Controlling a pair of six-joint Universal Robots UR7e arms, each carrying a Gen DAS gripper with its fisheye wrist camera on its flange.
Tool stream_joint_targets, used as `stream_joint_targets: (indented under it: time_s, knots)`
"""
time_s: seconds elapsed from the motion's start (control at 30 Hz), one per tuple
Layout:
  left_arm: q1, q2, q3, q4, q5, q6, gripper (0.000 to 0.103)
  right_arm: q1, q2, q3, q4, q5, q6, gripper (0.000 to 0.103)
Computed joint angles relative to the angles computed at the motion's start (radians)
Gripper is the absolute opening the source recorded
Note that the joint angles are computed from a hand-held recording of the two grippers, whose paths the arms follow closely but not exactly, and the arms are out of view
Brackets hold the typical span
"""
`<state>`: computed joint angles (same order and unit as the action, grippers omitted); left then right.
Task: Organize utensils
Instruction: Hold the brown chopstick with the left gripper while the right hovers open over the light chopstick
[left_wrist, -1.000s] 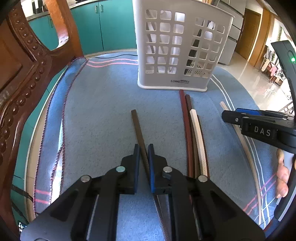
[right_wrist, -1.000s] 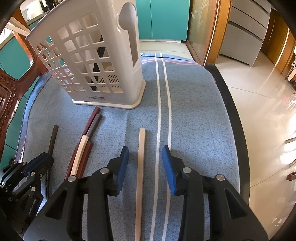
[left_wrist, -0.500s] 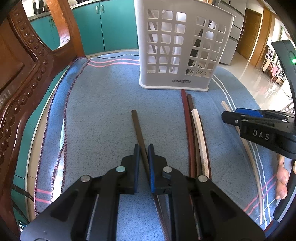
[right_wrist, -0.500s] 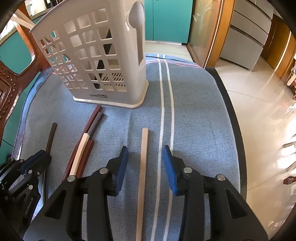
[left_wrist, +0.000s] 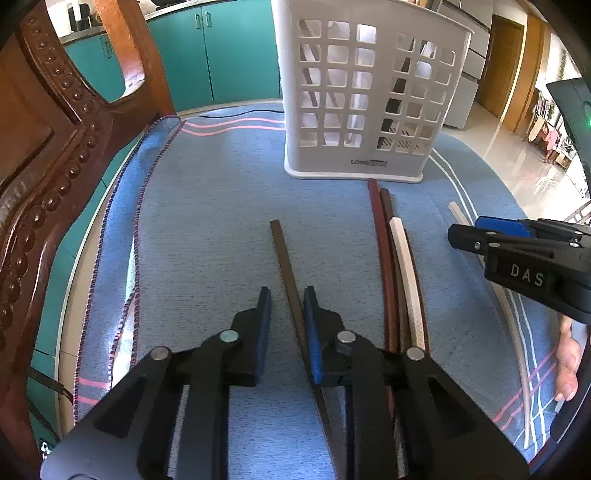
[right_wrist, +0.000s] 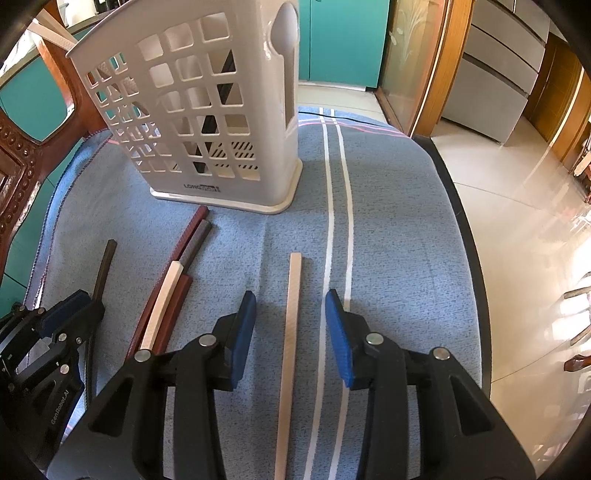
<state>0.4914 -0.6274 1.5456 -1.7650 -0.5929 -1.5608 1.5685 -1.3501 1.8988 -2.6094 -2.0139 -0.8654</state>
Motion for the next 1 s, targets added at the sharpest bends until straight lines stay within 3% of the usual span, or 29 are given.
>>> stream_joint_targets:
  time_s: [0.37,0.57,1.0]
  knots:
    - [-0.001,-0.005,0.004,0.020,-0.001,-0.019,0.024,0.000,-0.001,0.002,-0.002,0.000,-0.003,0.039]
    - [-0.001,0.004,-0.010,0.012,-0.014,-0.004,0.011,-0.001,0.001,-0.003,0.001,0.001,-0.004,0.039]
    - [-0.009,0.001,-0.004,0.004,-0.022,-0.006,0.011,0.003,0.004,0.005,-0.011,-0.006,-0.005,0.040]
